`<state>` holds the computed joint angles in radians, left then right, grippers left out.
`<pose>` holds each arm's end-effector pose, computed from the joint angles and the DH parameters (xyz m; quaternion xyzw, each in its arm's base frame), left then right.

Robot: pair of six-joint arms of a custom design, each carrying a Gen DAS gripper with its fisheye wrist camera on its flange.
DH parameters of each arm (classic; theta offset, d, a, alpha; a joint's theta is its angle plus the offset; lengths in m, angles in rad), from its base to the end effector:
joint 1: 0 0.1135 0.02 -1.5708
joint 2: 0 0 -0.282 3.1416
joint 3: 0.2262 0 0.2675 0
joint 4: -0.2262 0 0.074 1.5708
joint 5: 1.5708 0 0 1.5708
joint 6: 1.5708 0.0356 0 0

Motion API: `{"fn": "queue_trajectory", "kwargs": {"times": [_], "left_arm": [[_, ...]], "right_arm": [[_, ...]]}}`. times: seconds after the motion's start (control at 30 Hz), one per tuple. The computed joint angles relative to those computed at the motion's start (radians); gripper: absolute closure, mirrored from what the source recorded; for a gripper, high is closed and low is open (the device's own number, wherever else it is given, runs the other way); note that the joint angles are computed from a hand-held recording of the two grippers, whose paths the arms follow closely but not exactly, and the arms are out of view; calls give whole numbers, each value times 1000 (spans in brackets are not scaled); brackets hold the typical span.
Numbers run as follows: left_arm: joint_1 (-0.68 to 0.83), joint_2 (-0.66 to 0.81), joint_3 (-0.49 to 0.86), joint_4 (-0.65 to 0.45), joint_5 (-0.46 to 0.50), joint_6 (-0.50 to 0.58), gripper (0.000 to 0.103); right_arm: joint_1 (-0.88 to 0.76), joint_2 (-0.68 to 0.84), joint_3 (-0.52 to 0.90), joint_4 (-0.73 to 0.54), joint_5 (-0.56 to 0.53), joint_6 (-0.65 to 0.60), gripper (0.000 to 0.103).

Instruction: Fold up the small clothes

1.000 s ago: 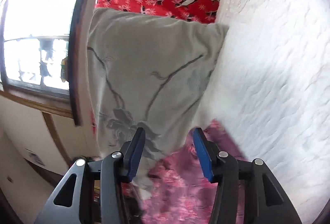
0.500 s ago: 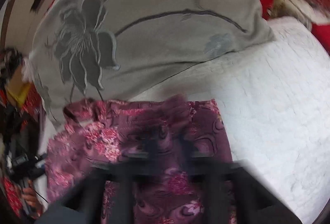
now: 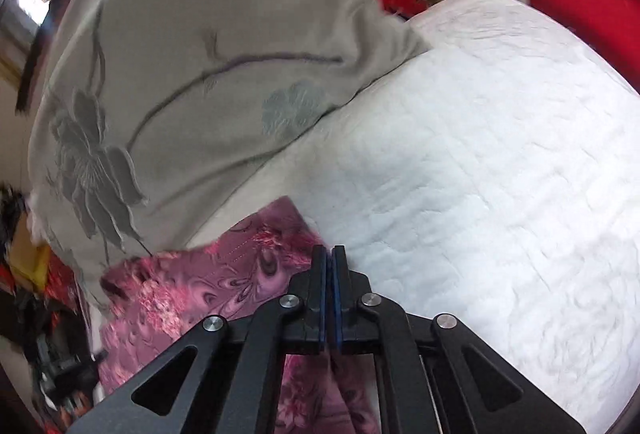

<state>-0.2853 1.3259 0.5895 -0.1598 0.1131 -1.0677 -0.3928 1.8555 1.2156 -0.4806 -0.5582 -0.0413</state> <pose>0.2420 -0.0752 0.1710 -0.3419 0.8781 -0.2485 0.2243 0.3670 -0.1317 0.1828 0.1033 0.9334 0.2160 0.2674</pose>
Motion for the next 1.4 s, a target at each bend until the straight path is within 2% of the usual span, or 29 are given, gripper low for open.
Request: {"fn": "queue_trajectory", "kwargs": {"times": [0.03,0.1,0.13,0.2,0.23,0.27,0.3,0.33,0.37,0.47,0.53,0.6,0.7,0.73,0.87,0.9,0.97,1.07,1.1,1.17,1.2,1.23,1.27,1.3,1.37,1.4], "left_arm": [[-8,-82,-34,-1,6,-9,98],[-50,-180,-57,-36,-21,-22,98],[-104,-233,-74,-46,-57,-42,93],[-210,-243,-82,-46,-114,-89,83],[-275,-217,-75,-63,-150,-114,78],[-312,-175,-57,-92,-165,-123,78],[-348,-117,-34,-130,-162,-130,78],[-364,-80,-20,-152,-148,-131,78],[-376,-74,-22,-160,-135,-137,79],[-438,-251,-97,-194,-177,-251,78],[-503,-397,-129,-267,-233,-324,78],[-632,-504,-144,-357,-319,-432,78],[-831,-583,-178,-409,-429,-612,72],[-898,-586,-195,-397,-469,-693,68],[-1138,-605,-276,-313,-644,-997,68],[-1175,-606,-299,-281,-676,-1057,68],[-1184,-582,-327,-195,-687,-1100,68],[-1149,-542,-352,-70,-669,-1069,65],[-1105,-505,-356,-12,-631,-1039,62],[-1046,-462,-354,18,-583,-1023,58],[-1014,-444,-354,25,-555,-1024,59],[-997,-436,-353,22,-549,-1031,64],[-996,-441,-343,-14,-559,-1038,87],[-994,-465,-313,-98,-577,-1030,97],[-1003,-506,-267,-220,-616,-1012,99],[-1011,-514,-218,-323,-640,-996,99]], "right_arm": [[-12,-29,-19,5,-15,5,95],[-47,-76,-54,5,-114,-31,95],[-66,-113,-90,-2,-177,-77,94],[-70,-131,-121,-36,-210,-143,88],[-57,-120,-122,-86,-173,-192,84],[-24,-104,-114,-125,-99,-213,85],[-15,-102,-125,-140,-47,-246,91],[-27,-148,-173,-94,-55,-252,89],[-39,-180,-184,-108,-53,-251,84],[-130,-219,-166,-234,-109,-313,83],[-217,-253,-168,-316,-127,-410,72],[-296,-275,-187,-357,-135,-480,66],[-406,-250,-176,-460,-148,-570,66],[-439,-234,-179,-492,-153,-608,66],[-525,-163,-180,-624,-234,-722,65],[-526,-167,-190,-625,-246,-716,61],[-529,-168,-201,-635,-264,-716,55],[-512,-154,-204,-670,-274,-714,55],[-507,-160,-214,-668,-275,-712,55],[-492,-180,-243,-636,-264,-690,55],[-486,-184,-254,-622,-266,-673,55],[-479,-193,-266,-598,-265,-640,64],[-473,-197,-272,-585,-269,-619,76],[-471,-188,-264,-600,-283,-630,91],[-488,-190,-232,-659,-348,-679,91],[-501,-191,-203,-711,-390,-726,92]]}}
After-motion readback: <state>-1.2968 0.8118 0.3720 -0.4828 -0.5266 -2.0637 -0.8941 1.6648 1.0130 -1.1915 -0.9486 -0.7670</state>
